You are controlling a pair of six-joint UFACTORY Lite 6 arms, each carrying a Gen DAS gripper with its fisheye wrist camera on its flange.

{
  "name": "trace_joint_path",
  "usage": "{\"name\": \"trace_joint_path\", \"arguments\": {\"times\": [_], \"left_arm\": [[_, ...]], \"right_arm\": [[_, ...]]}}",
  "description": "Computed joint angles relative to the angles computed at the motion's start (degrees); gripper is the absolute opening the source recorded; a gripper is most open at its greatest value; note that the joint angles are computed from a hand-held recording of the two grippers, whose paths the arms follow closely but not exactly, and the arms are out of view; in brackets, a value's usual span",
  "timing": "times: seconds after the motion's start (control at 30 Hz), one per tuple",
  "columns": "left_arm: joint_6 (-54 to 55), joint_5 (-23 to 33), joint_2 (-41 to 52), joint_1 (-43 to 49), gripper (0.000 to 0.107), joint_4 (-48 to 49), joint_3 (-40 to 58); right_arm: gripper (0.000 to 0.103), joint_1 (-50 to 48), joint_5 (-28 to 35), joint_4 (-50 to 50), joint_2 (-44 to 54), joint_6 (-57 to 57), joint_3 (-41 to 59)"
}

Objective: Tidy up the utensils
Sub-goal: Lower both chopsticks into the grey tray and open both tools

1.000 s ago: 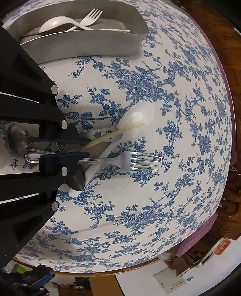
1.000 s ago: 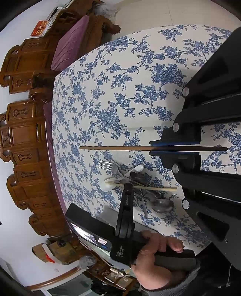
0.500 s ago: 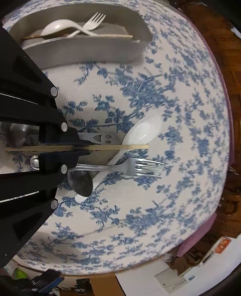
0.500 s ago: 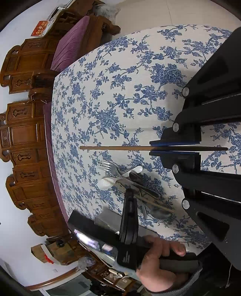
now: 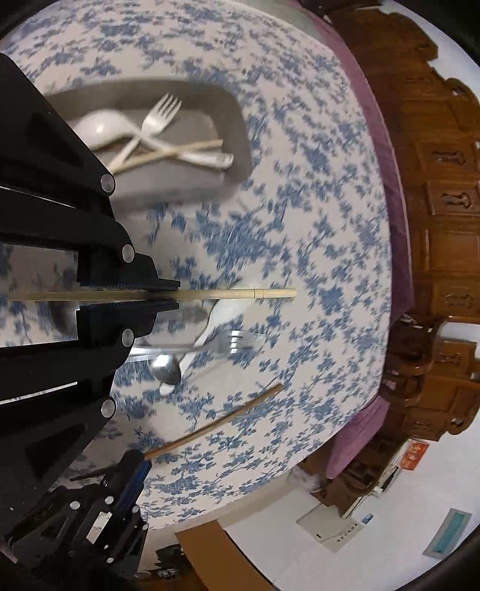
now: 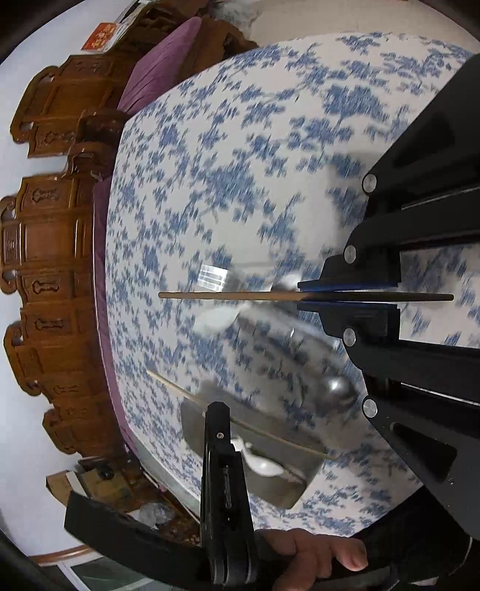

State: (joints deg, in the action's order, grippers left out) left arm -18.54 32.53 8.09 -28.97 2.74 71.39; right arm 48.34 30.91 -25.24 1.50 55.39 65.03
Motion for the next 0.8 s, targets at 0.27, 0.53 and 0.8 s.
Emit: {"name": "trace_joint_path", "arguments": {"times": [0.27, 0.53, 0.8], "left_arm": [[13.50, -2.37, -8.51, 10.78, 0.004, -6.31, -8.16], [37.14, -5.14, -7.30, 24.73, 0.004, -24.19, -10.65], [47.65, -7.07, -5.40, 29.02, 0.005, -32.13, -14.28]], "right_arm": [[0.006, 4.32, 1.21, 0.93, 15.15, 0.30, 18.90], [0.006, 8.12, 4.12, 1.16, 30.42, 0.61, 39.42], [0.006, 9.25, 6.98, 3.11, 41.98, -0.38, 55.47]]}}
